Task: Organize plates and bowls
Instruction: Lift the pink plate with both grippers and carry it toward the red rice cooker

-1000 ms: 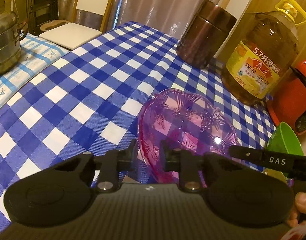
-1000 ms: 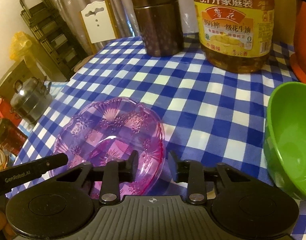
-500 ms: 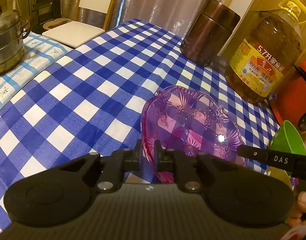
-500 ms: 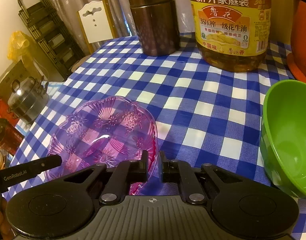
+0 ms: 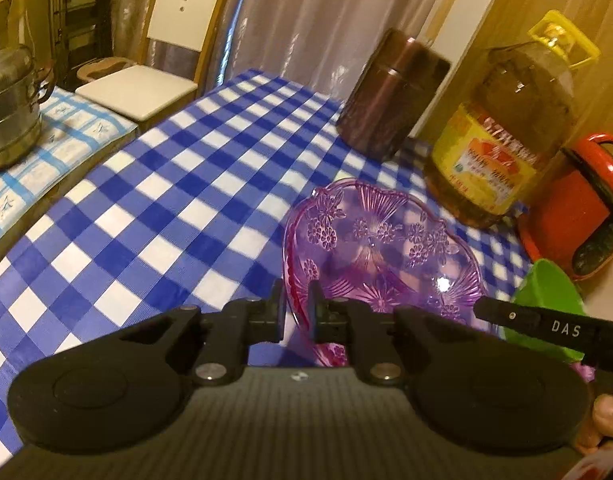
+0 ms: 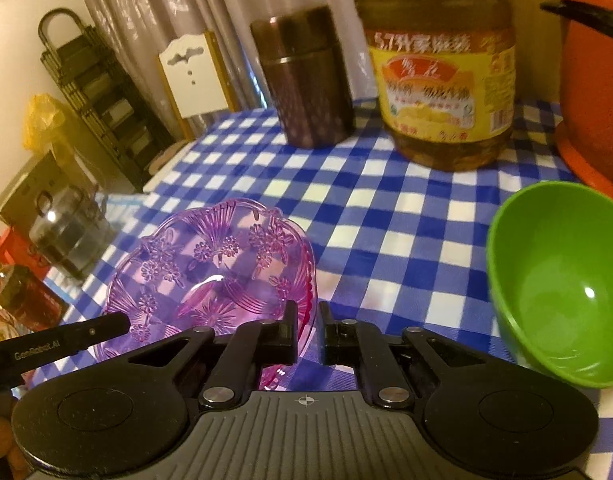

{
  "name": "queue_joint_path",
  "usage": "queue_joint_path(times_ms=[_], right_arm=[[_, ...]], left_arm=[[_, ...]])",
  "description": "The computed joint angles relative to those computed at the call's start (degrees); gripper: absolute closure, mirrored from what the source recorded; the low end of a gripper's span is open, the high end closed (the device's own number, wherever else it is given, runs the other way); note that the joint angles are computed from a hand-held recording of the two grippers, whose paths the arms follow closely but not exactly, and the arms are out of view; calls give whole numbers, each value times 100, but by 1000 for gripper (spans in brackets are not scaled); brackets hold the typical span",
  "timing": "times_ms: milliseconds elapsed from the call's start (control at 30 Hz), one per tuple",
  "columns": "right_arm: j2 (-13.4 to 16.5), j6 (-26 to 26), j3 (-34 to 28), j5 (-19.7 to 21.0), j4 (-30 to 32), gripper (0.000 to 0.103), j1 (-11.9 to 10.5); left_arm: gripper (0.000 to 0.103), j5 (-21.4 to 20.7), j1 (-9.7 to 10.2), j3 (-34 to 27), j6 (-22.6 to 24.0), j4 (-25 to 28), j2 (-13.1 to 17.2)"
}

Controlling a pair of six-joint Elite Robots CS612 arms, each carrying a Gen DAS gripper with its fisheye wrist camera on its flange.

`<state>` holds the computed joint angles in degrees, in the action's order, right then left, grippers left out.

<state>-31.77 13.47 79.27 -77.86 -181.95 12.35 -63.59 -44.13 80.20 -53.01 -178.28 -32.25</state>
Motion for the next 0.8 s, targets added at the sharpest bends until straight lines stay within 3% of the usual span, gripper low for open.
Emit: queue_joint_path(times_ms=[400, 800], right_arm=[[-579, 420, 908, -419, -899, 94, -135], [-1077, 896, 1832, -1014, -1674, 94, -365]], left_arm=[[94, -145, -206, -192, 540, -549, -52], [94, -669, -370, -820, 1033, -481, 163]])
